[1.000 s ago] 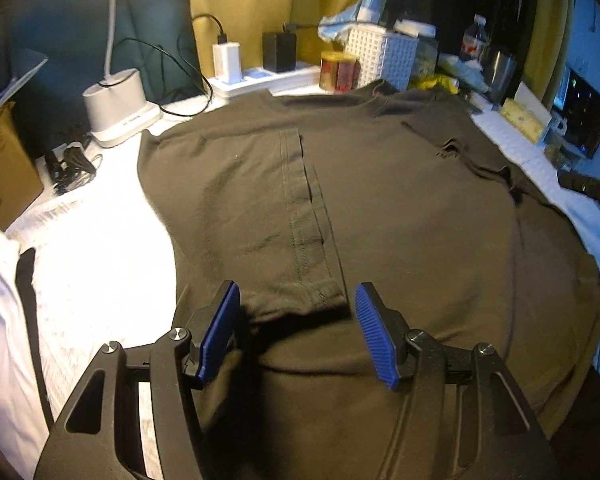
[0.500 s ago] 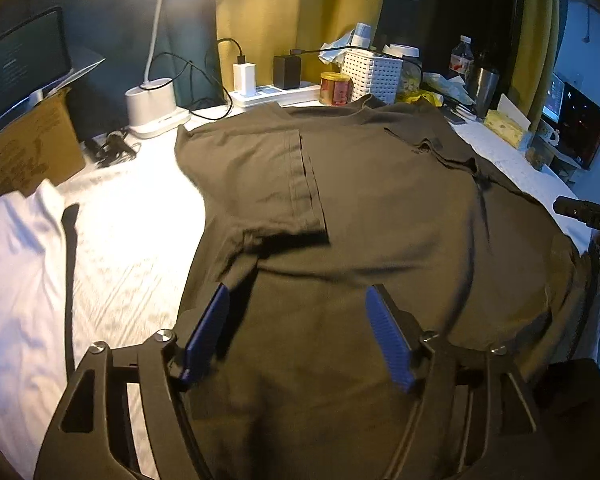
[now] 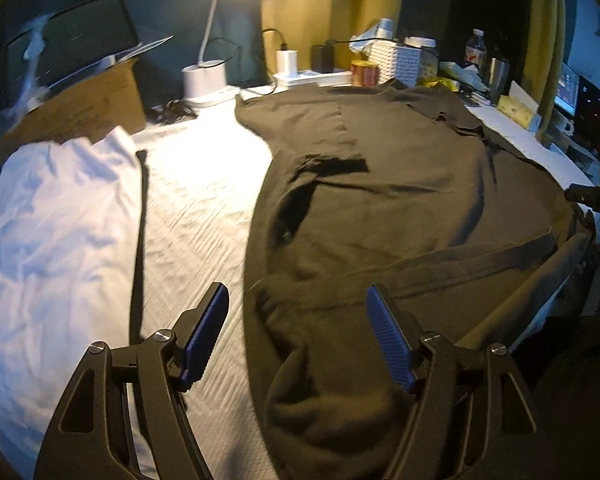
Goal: Fold small clothes
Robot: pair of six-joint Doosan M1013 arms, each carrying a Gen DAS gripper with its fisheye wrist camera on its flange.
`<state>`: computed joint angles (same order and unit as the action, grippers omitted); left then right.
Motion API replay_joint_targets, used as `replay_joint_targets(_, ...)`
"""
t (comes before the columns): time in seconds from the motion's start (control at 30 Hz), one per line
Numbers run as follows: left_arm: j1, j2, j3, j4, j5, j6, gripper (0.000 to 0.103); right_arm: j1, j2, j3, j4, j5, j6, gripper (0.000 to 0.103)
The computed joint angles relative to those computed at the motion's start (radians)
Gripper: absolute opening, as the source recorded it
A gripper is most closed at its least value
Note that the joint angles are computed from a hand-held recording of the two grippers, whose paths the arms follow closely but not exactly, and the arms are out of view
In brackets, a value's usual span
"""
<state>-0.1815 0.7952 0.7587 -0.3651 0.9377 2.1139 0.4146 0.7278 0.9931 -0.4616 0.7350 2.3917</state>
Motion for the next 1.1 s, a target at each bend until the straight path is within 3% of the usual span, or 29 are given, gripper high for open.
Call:
replay_joint_targets(0.13,0.002,0.004,0.010,-0.026,0.010,0.040,0.067,0.004,0.002,0.006,0.002,0.005,-0.001,0.061)
replay_joint_targets(0.17,0.000,0.004,0.013,-0.025,0.011,0.053,0.053,0.005,0.001,0.010,0.000,0.003,0.003,0.061)
replay_joint_targets(0.23,-0.003,0.011,0.006,-0.008,0.033,0.056,0.038,0.005,0.002,0.013,0.008,0.005,0.003,0.054)
replay_joint_targets(0.3,-0.003,0.006,0.022,-0.016,0.018,0.068,0.033,0.009,0.003,0.014,-0.009,0.010,0.006,0.053)
replay_joint_targets(0.37,-0.003,-0.002,0.035,-0.021,0.011,0.077,0.019,0.015,0.008,0.005,-0.025,0.028,0.002,0.053)
replay_joint_targets(0.4,-0.004,-0.009,0.048,-0.013,-0.002,0.078,0.014,0.018,0.012,-0.003,-0.029,0.045,-0.009,0.050)
replay_joint_targets(0.47,-0.005,-0.022,0.068,0.000,-0.023,0.083,0.003,0.021,0.016,-0.011,-0.044,0.066,-0.013,0.032)
replay_joint_targets(0.53,-0.005,-0.037,0.087,-0.007,-0.046,0.095,0.003,0.022,0.012,-0.005,-0.061,0.069,0.011,0.007)
replay_joint_targets(0.7,-0.005,-0.069,0.121,-0.016,-0.108,0.130,0.002,0.027,0.000,0.018,-0.111,0.052,0.042,0.005)
replay_joint_targets(1.0,-0.013,-0.104,0.159,-0.031,-0.252,0.140,0.002,0.027,-0.050,0.079,-0.304,0.009,0.235,0.004)
replay_joint_targets(1.1,-0.015,-0.105,0.154,-0.023,-0.261,0.131,0.002,0.014,-0.058,0.086,-0.258,-0.020,0.194,0.004)
